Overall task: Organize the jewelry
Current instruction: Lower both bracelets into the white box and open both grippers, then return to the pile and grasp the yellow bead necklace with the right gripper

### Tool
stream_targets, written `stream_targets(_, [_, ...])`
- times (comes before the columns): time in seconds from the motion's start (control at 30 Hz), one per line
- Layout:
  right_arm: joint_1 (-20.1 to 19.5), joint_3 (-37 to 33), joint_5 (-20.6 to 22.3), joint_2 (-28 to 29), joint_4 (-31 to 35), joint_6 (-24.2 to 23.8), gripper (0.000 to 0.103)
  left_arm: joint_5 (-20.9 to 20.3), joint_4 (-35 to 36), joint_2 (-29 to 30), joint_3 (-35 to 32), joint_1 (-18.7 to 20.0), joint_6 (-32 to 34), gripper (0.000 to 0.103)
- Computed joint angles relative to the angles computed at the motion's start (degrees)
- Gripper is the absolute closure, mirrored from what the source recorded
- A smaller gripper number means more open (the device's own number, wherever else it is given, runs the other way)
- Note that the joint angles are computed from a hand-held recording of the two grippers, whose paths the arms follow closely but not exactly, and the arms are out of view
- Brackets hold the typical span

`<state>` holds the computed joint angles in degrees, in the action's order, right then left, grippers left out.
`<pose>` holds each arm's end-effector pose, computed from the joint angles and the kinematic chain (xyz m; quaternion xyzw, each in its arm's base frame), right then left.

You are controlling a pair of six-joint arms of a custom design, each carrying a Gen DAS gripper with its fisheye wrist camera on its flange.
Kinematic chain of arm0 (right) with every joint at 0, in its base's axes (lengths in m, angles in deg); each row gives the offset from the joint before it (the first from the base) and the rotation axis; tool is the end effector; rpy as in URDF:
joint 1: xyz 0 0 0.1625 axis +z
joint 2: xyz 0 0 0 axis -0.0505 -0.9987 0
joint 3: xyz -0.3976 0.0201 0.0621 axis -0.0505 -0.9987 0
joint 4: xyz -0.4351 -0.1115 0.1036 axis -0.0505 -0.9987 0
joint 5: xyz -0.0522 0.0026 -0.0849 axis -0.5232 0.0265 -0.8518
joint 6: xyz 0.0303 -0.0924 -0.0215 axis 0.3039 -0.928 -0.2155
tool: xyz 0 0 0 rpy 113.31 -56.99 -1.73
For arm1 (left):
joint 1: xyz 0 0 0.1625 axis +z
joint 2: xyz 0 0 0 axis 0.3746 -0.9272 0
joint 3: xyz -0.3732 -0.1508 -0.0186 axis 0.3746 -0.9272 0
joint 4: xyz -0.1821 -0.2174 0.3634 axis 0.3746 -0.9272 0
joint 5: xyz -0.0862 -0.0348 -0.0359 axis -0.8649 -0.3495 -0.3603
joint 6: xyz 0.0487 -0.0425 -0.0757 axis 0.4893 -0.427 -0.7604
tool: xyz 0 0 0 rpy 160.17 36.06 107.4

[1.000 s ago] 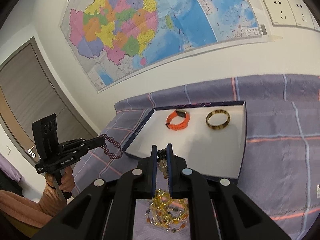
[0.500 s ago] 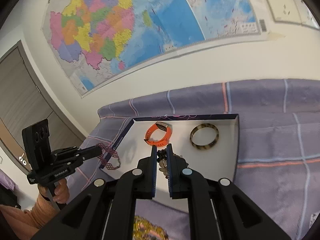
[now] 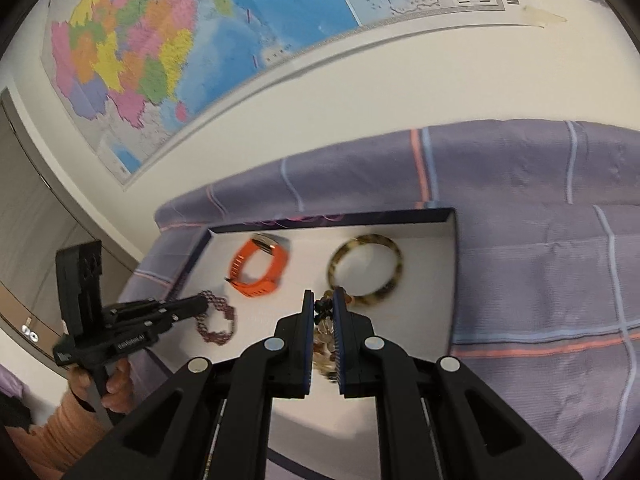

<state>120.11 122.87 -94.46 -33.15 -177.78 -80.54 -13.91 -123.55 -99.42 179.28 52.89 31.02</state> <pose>0.3206 -0.4366 -0.0227 0.0944 -0.9338 0.3088 0.1540 0.0383 -0.5094 0.3330 0.2744 0.9243 -0.1804 0.1944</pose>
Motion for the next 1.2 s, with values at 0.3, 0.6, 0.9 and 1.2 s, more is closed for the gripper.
stream_targets(0.3, [0.55,-2.87,-9.59,2.76,5.08,-0.85,0.089,4.05,-2.51,1.85,0.0,-0.9,-1.46,0.094])
stream_targets(0.6, [5.77,-0.57,-14.92,2.47,1.4,-3.56,0.067,4.12,-5.94,-6.09,4.47,-2.98,2.66,0.055])
stream_targets(0.9, [14.36,4.32,-10.8,1.55,6.63,-4.48,0.062,-0.77,-1.09,-23.45,12.26,-3.66,7.86,0.048])
stream_targets(1.2, [16.75,3.02,-8.46,4.7,14.52,-1.31,0.081,-1.96,6.73,-32.21,17.48,-3.39,7.15,0.048])
